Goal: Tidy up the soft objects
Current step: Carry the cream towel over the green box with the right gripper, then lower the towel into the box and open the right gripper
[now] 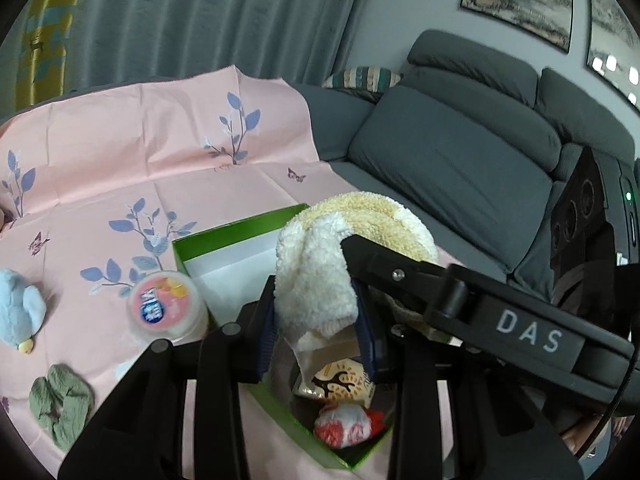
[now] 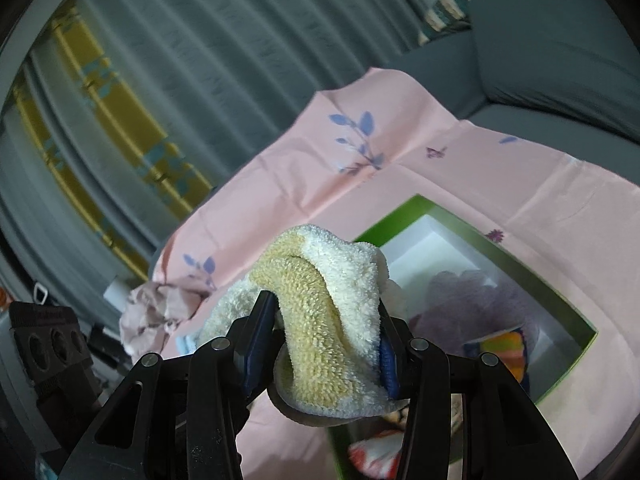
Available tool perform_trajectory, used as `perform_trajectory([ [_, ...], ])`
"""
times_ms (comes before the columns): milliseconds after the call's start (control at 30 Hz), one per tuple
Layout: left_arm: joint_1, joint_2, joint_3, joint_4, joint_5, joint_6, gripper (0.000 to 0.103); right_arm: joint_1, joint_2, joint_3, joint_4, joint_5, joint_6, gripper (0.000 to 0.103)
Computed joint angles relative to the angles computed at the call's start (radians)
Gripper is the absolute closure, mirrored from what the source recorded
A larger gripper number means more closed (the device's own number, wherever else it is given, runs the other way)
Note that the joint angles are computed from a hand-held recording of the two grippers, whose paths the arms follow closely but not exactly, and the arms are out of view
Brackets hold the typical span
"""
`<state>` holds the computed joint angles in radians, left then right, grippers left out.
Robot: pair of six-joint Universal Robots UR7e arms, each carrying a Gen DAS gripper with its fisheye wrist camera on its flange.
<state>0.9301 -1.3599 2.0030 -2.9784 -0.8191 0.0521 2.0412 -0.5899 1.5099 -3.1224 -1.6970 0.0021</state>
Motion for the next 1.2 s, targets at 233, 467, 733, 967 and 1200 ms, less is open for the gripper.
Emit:
perform_trajectory([
  [233, 0.032, 0.081, -0.057, 0.055, 0.046, -0.040, 0.072, -0.043, 0.030, -0.065, 0.110, -0.009, 0.099, 0.054],
  [467, 0.047, 0.134, -0.080, 0.076, 0.078, -0.041, 0.071, -0.073, 0.032, -0.075, 0.168, -0.034, 0.209, 0.054],
  [733, 0.037, 0.133, -0.076, 0.066, 0.092, -0.039, 0.068, -0.070, 0.026, -0.066, 0.166, -0.076, 0.243, 0.054],
  [967, 0.001, 0.078, -0.023, -0.019, 0.110, -0.014, 0.052, -0.051, 0.014, -0.039, 0.096, -0.140, 0.218, 0.036],
  [1200, -0.036, -0.045, 0.053, 0.018, 0.131, -0.109, 0.029, -0.030, 0.002, -0.011, 0.022, -0.137, 0.169, 0.021],
])
